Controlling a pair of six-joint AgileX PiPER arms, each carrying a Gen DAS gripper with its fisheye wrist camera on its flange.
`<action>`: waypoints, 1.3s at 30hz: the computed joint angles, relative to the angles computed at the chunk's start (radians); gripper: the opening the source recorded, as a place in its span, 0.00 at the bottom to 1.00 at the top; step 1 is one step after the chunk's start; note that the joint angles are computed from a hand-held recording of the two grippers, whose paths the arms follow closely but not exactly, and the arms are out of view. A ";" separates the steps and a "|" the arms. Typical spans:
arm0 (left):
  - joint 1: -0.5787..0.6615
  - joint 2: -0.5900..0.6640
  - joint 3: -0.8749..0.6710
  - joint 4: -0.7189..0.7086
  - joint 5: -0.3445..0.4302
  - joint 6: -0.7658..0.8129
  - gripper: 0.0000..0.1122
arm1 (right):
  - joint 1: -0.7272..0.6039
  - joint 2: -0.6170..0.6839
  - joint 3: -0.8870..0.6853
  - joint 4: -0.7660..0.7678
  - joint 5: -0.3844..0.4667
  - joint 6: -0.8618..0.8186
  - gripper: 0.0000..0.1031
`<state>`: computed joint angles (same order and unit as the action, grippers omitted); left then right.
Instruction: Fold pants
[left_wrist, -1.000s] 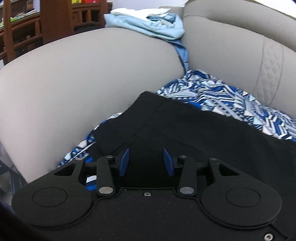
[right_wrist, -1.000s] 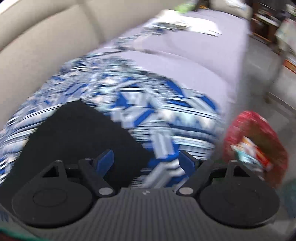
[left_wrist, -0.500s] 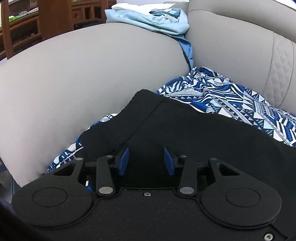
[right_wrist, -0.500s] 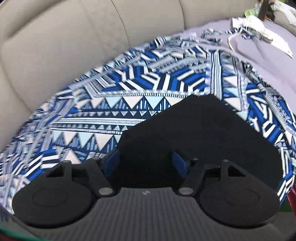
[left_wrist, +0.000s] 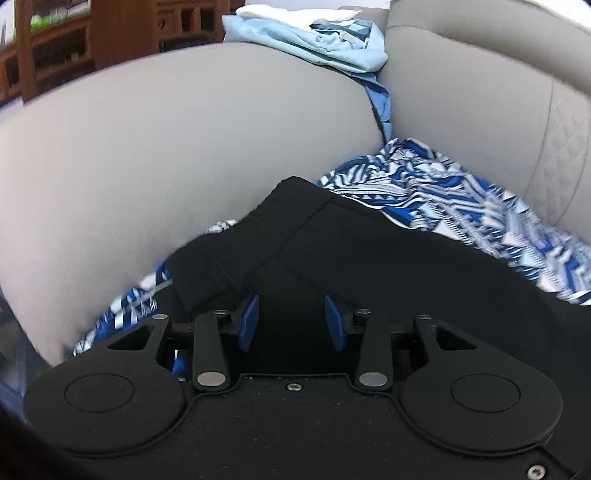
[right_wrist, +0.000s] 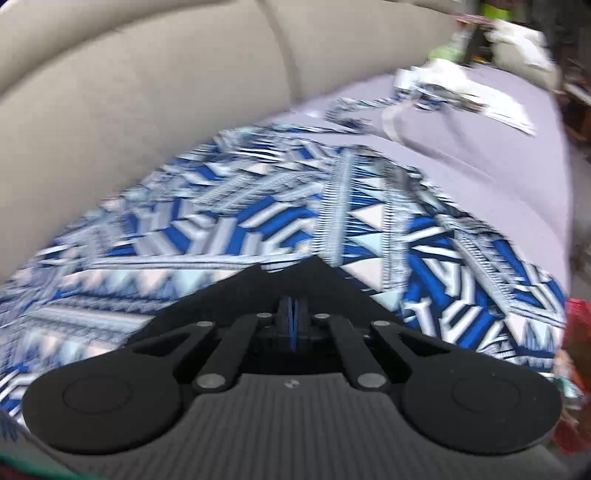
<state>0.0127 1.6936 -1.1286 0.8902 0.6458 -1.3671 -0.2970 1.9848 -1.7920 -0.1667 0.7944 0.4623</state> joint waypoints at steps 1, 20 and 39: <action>0.002 -0.035 0.027 -0.018 -0.023 0.013 0.34 | 0.005 -0.070 0.100 0.091 -0.074 -0.090 0.17; -0.222 -0.410 0.329 -0.673 -0.180 0.770 0.55 | 1.166 -0.548 0.963 -1.023 -0.366 0.801 0.63; 0.039 -0.409 0.424 -1.103 -0.386 1.008 0.71 | 1.201 -0.378 0.912 -1.427 -0.287 1.212 0.04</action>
